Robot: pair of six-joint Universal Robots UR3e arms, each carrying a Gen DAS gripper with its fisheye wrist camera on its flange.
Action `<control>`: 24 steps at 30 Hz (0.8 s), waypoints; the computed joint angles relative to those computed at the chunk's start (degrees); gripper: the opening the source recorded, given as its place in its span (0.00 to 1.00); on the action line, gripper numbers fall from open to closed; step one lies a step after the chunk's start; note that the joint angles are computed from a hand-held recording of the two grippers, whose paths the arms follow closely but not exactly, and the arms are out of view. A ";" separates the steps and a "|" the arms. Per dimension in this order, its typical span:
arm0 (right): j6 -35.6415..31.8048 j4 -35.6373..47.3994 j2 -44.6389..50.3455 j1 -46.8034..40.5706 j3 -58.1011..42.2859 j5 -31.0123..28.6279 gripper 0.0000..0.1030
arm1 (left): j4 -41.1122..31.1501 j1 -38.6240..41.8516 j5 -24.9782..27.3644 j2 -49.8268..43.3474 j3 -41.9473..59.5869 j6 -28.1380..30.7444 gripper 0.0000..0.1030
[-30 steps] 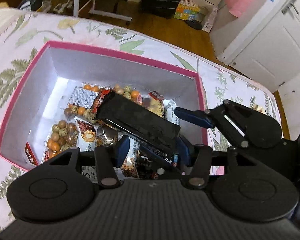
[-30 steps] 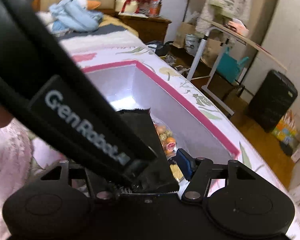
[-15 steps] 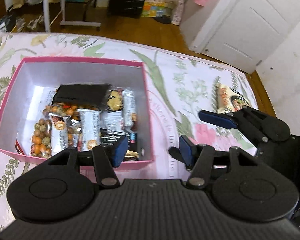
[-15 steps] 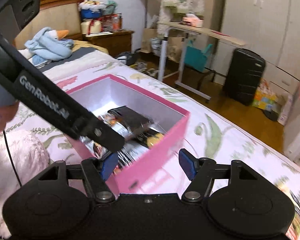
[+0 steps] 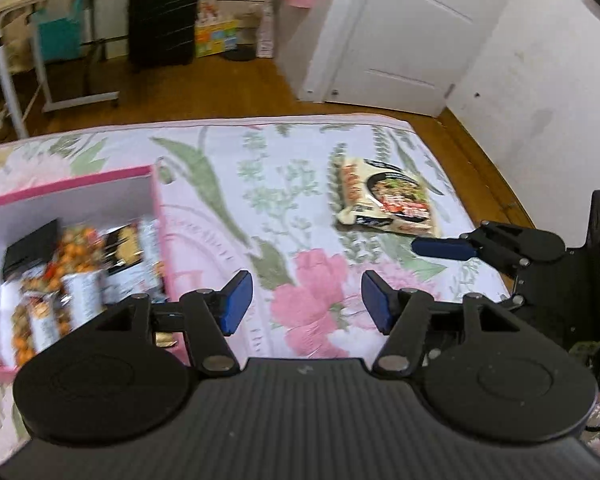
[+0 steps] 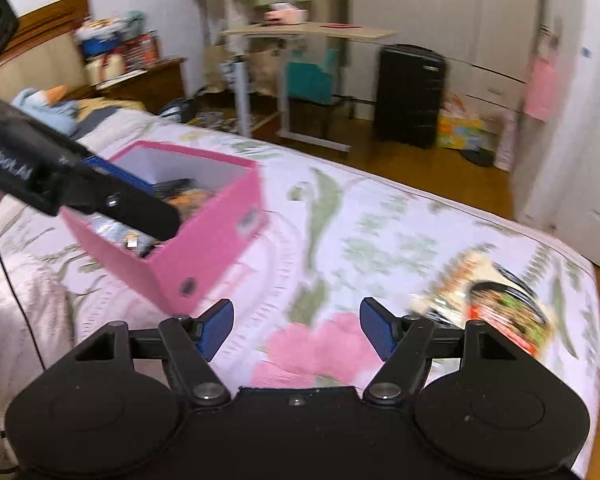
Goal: Organize snacks
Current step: 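Move both grippers to the noodle packet and close them on it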
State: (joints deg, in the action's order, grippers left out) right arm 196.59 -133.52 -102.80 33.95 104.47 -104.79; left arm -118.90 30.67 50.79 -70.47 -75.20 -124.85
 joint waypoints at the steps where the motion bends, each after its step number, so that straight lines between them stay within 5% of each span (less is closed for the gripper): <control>1: 0.42 0.14 -1.43 -0.70 1.33 -0.60 0.72 | 3.01 -2.09 0.04 -0.37 -1.25 -2.07 0.59; 10: 0.07 -1.52 -20.07 -20.27 19.41 3.53 0.75 | 42.91 -25.38 8.86 -11.70 -12.59 -27.16 0.62; 14: -4.43 -16.21 -24.75 -29.82 33.17 3.86 0.75 | 54.53 -33.40 12.67 -22.25 -10.69 -36.78 0.62; 20: -12.76 -14.12 -33.14 -55.36 42.20 22.52 0.75 | 66.73 -40.91 14.89 -37.47 -4.34 -46.39 0.62; 24: -16.85 -1.43 -37.00 -74.82 43.52 40.29 0.75 | 71.92 -43.59 14.25 -43.42 -2.93 -45.88 0.62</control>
